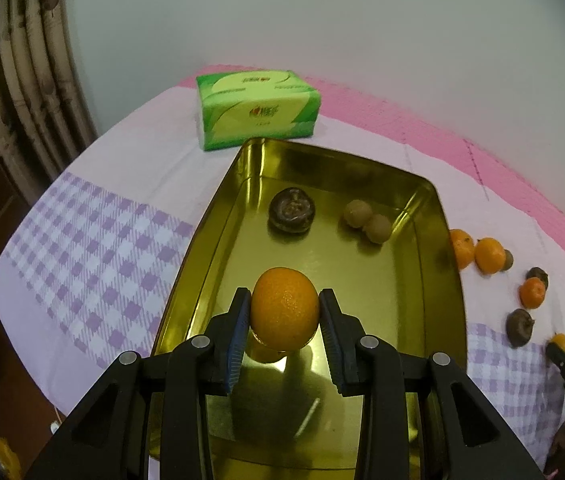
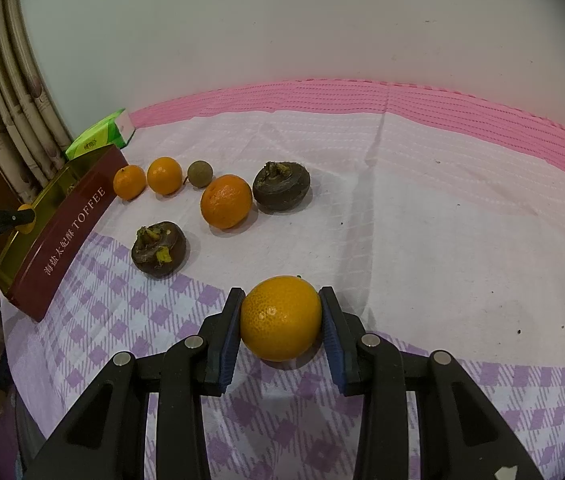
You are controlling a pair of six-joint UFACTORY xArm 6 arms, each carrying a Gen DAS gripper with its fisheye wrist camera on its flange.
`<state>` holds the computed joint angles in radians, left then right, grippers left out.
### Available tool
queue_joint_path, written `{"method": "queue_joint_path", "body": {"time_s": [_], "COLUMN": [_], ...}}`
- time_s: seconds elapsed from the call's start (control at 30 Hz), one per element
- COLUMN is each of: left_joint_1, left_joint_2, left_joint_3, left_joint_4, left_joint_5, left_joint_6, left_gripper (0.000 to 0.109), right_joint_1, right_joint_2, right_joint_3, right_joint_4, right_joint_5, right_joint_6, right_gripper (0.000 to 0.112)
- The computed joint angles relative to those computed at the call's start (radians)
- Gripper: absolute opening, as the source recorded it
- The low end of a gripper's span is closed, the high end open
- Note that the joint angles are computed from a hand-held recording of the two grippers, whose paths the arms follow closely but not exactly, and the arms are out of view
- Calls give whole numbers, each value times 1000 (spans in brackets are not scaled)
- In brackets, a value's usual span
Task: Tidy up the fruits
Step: 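Carry the orange over the gold tray and open the left gripper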
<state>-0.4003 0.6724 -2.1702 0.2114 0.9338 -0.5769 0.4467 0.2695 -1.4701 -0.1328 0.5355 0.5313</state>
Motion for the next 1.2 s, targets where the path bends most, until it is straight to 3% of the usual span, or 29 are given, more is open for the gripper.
{"method": "queue_joint_path", "body": {"time_s": [1.2], "left_joint_1": [-24], "left_joint_2": [30], "left_joint_3": [-64], "left_joint_4": [73], "left_joint_5": [66], "left_joint_6": [8], "left_gripper": [39], "right_joint_1": [-2], "right_joint_2": [0], "right_joint_3": [-3], "right_joint_4": [1], "right_joint_5": [4], "right_joint_6": [-3], "right_gripper": [35]}}
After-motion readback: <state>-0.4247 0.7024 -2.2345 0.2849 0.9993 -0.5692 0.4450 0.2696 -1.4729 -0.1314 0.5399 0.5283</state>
